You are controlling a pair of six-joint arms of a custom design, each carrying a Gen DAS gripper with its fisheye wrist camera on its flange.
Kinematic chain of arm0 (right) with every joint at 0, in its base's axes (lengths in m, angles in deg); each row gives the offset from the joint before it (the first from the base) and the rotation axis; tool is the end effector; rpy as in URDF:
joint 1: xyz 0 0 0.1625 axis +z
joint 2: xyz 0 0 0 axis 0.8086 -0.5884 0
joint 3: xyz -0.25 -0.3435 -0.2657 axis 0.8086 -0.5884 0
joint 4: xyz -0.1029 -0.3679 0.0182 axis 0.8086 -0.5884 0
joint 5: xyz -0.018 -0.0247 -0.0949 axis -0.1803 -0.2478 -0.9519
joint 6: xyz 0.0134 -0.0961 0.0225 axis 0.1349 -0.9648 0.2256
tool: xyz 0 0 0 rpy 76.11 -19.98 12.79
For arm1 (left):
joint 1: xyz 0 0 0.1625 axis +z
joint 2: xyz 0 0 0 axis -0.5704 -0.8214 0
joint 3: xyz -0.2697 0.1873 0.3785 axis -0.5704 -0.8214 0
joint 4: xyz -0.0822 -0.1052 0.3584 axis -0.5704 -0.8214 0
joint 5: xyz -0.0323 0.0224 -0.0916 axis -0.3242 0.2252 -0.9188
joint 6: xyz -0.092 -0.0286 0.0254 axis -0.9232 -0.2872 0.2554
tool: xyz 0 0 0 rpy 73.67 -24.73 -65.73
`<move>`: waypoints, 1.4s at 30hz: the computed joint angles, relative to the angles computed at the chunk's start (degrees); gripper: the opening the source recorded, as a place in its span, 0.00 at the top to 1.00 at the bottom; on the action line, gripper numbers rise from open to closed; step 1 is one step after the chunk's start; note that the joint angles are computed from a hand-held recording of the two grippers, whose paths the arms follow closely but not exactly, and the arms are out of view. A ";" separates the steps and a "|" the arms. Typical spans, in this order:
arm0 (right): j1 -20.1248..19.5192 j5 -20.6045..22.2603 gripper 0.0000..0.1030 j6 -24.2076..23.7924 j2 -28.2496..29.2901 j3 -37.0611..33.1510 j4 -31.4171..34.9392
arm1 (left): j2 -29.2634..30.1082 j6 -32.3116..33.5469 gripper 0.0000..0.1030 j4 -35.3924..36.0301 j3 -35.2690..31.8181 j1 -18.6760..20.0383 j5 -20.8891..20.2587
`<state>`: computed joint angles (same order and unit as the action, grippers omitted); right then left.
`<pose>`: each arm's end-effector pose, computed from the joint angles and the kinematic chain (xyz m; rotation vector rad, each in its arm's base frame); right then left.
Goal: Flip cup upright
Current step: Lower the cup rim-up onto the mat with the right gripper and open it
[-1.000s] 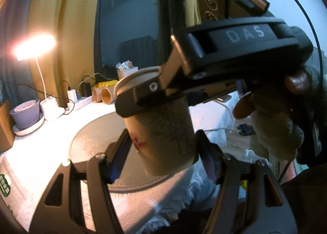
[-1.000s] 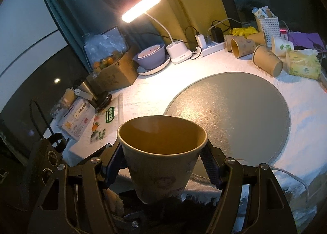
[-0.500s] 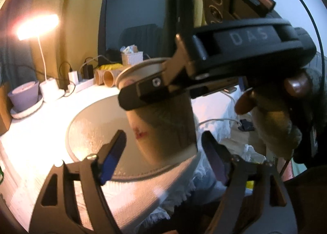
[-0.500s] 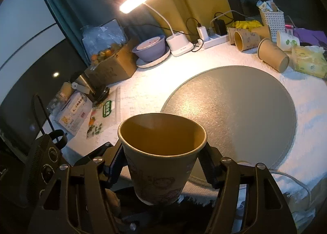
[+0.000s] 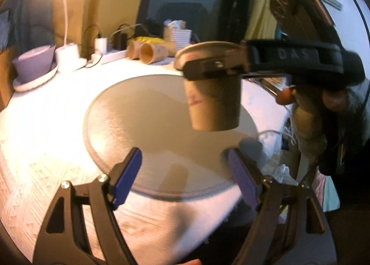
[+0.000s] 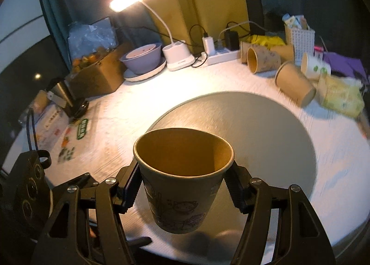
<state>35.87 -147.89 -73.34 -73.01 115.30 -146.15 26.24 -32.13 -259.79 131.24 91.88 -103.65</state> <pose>0.1127 -0.7920 0.2328 0.8687 -2.5694 0.6355 -0.2444 -0.7055 0.0084 0.8168 2.5245 -0.9495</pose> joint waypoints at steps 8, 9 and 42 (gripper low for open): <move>0.84 -3.50 0.33 -3.71 5.72 -9.34 0.69 | -0.84 -9.44 0.24 9.04 -6.72 3.28 0.93; 0.87 -3.72 0.33 -3.94 6.47 -10.76 1.32 | -0.63 -9.75 0.24 9.81 -8.03 3.52 1.18; 0.22 -7.29 0.31 -13.41 13.72 -18.99 -4.69 | 2.12 -15.08 0.24 20.92 -18.26 5.72 4.83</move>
<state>36.10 -155.19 -86.75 -59.29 96.31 -150.84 28.36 -47.20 -238.88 112.98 97.61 -98.82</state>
